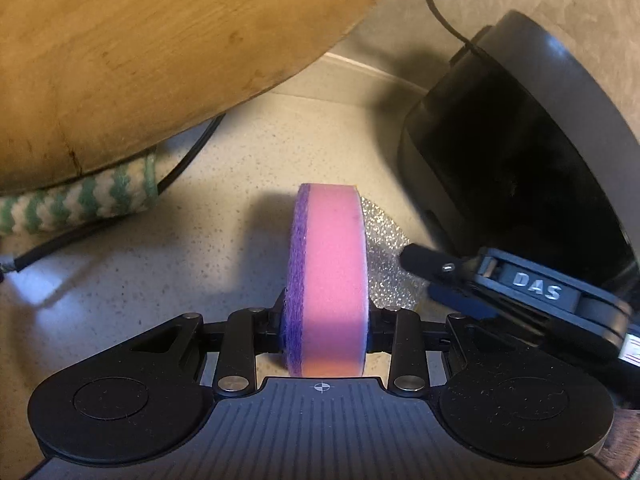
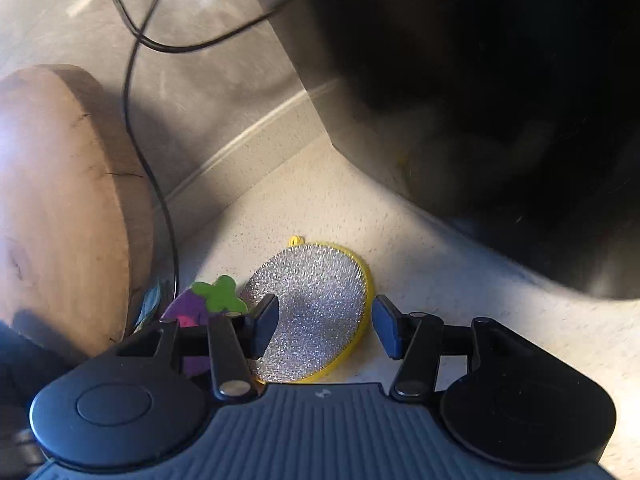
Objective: Collect trash
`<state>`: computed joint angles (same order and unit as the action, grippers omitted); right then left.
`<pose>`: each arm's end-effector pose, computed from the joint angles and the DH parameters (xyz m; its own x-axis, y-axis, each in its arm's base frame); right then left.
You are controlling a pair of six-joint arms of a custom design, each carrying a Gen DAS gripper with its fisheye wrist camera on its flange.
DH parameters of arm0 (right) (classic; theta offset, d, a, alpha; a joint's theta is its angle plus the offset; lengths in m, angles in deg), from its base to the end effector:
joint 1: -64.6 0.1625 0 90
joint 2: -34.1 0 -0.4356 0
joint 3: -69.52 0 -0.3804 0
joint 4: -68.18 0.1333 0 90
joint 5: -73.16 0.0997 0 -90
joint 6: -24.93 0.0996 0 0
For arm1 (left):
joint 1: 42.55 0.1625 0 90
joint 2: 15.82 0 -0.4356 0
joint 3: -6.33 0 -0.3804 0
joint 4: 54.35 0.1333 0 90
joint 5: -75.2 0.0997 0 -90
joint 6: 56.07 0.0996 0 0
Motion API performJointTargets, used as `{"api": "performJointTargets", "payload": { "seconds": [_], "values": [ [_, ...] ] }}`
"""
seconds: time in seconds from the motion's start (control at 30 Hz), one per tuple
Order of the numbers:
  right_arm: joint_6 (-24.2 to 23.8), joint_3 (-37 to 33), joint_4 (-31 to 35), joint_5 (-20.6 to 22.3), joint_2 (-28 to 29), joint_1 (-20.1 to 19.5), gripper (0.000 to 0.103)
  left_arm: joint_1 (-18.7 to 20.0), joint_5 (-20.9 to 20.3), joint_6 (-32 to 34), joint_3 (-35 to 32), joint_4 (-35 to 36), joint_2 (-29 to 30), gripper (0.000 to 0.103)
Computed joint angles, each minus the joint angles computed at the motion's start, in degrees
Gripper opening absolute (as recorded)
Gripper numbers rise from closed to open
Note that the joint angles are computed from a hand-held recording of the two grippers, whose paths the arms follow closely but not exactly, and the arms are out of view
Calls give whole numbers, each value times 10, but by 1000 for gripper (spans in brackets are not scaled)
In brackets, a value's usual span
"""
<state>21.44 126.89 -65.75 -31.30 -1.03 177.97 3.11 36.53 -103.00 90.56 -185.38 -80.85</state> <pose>0.4314 -0.7250 0.2164 -0.9013 -0.3508 0.2541 -0.4242 0.8332 -0.3548 -0.3095 -0.6187 0.4116 -0.9177 -0.3286 -0.2233 -0.0316 0.6207 -0.7834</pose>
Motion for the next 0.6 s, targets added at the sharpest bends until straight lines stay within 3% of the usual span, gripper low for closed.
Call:
{"api": "performJointTargets", "payload": {
  "seconds": [0.1, 0.2, 0.3, 0.43, 0.47, 0.53, 0.6],
  "values": [
    [35, -12, 21, 14, 8, -3, 54, -1, 2, 10, 11, -18, -5, 36],
    [58, -44, 86, 49, 15, -7, 54, -2, 6, 8, 32, -52, -15, 36],
    [60, -49, 100, 77, 8, -6, 53, -7, 7, -1, 37, -40, -24, 36],
    [41, -28, 99, 174, -23, -11, 46, -3, -9, -1, 40, -53, -27, 36],
    [41, -29, 109, 202, -25, -14, 37, 1, -27, 4, 41, -63, -27, 36],
    [52, -35, 117, 189, -22, -10, 36, 3, -35, 10, 31, -59, -19, 36],
    [53, -39, 109, 124, -14, 0, 36, -1, -27, 13, 22, -43, -10, 36]
  ]
}}
